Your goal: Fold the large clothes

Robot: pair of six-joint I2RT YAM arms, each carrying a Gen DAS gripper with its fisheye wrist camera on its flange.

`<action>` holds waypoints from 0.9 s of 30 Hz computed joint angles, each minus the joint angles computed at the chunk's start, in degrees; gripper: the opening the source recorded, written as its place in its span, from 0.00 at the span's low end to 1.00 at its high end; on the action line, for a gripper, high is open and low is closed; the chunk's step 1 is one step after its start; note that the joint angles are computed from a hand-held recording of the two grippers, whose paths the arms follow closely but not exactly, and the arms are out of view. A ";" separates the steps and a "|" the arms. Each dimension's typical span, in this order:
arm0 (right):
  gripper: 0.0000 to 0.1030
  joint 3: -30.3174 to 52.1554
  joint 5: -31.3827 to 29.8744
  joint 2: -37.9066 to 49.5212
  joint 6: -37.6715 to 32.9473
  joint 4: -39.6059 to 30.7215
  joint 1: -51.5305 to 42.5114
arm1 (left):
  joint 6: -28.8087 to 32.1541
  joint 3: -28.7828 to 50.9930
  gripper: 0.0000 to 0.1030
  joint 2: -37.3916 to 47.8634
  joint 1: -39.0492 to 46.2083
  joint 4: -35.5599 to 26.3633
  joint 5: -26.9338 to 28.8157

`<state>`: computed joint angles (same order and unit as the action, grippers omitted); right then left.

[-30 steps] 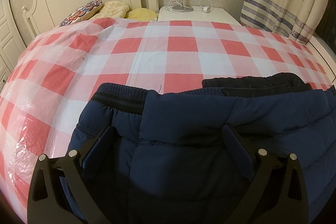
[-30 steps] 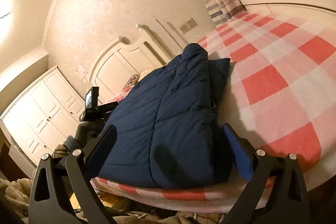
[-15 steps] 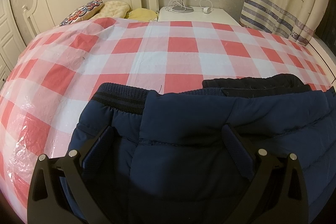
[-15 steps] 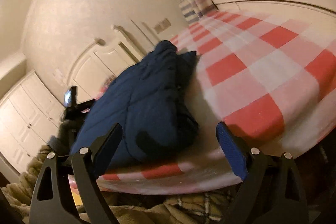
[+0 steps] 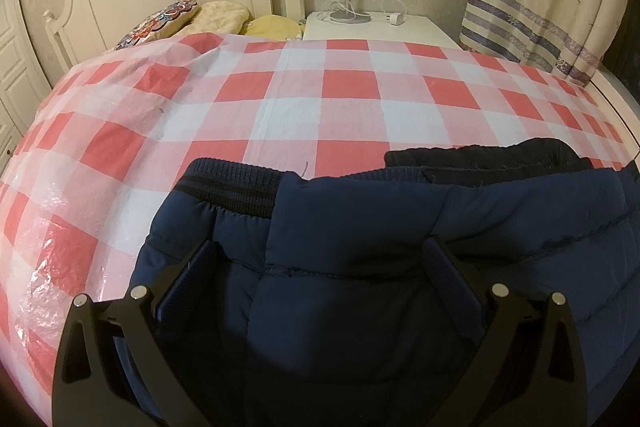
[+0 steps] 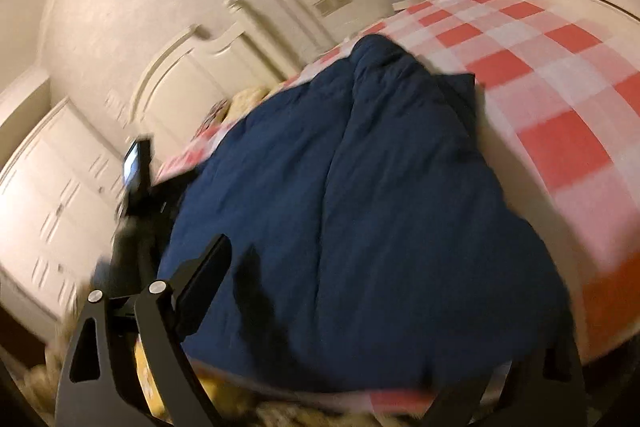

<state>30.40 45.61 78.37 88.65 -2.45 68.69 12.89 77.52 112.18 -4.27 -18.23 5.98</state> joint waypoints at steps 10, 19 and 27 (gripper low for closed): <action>0.40 -12.49 12.86 0.89 -3.39 26.56 4.86 | -0.32 -2.92 0.97 -2.15 -0.36 3.23 -1.67; 0.36 -4.10 28.87 -3.01 -1.37 6.52 18.52 | -1.70 -14.56 0.97 -20.21 -4.42 5.04 4.87; 0.36 1.44 31.54 -2.71 8.40 -9.92 22.81 | -3.23 -8.04 0.98 -6.39 -18.39 1.97 -15.21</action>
